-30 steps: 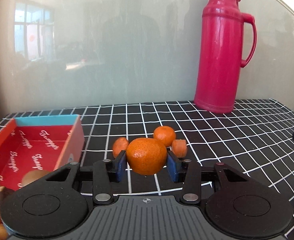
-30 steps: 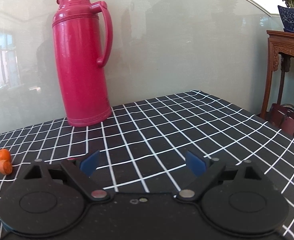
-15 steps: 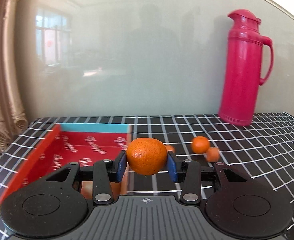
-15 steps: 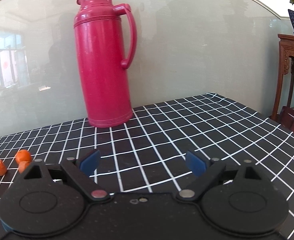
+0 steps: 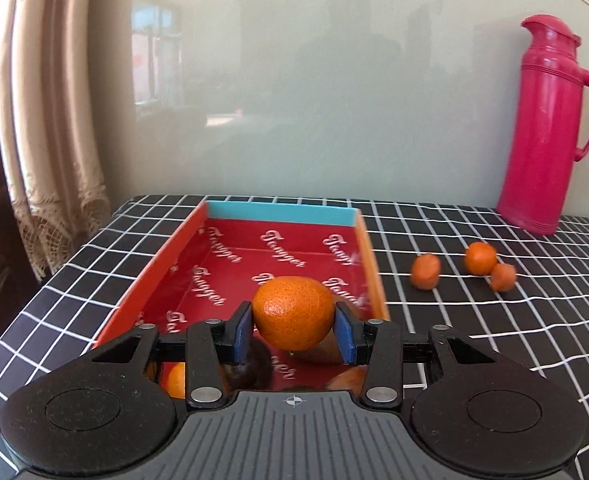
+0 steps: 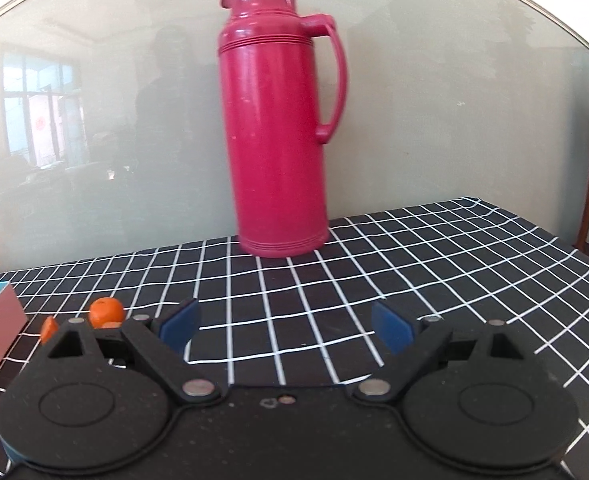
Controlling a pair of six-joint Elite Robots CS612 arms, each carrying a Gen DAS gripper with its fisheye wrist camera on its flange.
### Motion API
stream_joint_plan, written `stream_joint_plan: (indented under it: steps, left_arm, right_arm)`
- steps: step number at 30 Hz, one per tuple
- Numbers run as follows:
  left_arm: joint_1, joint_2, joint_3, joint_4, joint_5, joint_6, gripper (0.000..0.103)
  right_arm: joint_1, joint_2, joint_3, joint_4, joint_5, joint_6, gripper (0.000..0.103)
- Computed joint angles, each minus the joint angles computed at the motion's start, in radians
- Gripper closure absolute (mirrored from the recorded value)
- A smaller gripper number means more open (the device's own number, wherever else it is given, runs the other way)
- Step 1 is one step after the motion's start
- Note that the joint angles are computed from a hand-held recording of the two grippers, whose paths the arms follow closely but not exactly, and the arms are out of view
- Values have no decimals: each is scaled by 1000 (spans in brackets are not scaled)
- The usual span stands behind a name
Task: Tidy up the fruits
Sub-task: 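Carry the mandarin into the red box and open the left gripper, then move the right gripper to the orange fruit piece and grasp it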
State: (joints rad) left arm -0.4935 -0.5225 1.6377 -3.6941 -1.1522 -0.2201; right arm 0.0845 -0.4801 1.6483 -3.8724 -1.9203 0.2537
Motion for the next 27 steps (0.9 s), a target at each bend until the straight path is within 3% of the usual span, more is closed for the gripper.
stream_joint_plan:
  steps: [2, 4, 5, 16, 27]
  left_arm:
    - [2, 1, 1, -18, 2, 8, 53]
    - [-6, 7, -2, -47, 42, 21, 18]
    - [-10, 13, -6, -71, 62, 34, 16]
    - [-18, 26, -16, -158, 121, 53, 4]
    - [-14, 27, -12, -162, 154, 38, 3]
  right_arm:
    - [4, 0, -3, 6, 0, -4, 11]
    - [7, -1, -5, 10, -1, -9, 11]
    - [7, 0, -5, 8, -3, -12, 11]
    - [5, -3, 0, 10, -7, -11, 11]
    - [11, 0, -11, 15, 3, -22, 11]
